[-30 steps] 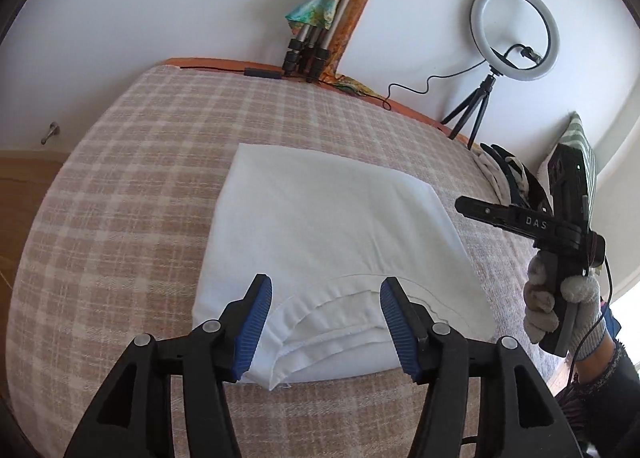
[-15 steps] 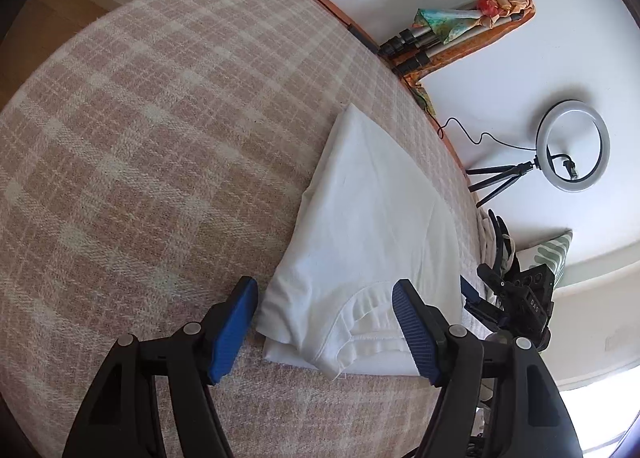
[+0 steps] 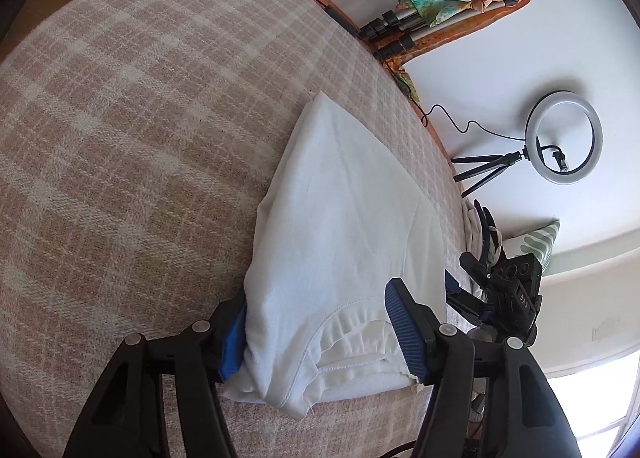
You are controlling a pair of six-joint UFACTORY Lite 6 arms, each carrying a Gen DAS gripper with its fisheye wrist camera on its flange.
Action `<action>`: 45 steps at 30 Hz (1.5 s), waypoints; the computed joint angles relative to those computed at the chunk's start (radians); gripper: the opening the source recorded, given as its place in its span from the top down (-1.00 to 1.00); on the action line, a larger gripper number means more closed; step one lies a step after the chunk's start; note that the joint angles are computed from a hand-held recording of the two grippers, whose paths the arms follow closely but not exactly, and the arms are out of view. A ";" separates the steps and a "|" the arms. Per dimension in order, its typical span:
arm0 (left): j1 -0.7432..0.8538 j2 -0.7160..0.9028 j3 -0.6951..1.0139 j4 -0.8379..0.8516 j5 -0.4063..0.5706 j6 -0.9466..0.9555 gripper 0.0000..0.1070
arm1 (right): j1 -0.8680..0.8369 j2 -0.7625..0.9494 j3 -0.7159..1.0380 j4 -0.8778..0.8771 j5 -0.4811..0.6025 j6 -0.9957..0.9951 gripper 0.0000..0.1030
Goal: Fold small clothes
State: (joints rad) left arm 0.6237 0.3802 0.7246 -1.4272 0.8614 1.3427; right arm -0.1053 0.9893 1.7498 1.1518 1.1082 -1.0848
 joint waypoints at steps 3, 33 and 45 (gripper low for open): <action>-0.012 0.028 0.024 -0.007 0.004 -0.015 0.03 | 0.015 0.009 0.005 0.002 0.008 0.009 -0.12; -0.335 -0.385 -0.141 -0.184 -0.191 0.030 0.86 | 0.046 -0.358 -0.290 -0.006 -0.170 -0.065 0.88; -0.700 -0.306 0.012 -0.374 -0.345 0.038 0.87 | -0.152 -0.432 -0.234 -0.034 -0.087 -0.073 0.95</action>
State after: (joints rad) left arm -0.0764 0.0739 0.7369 -1.8011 0.5162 1.3805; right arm -0.2569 0.5569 1.5154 1.1180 1.0212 -1.1575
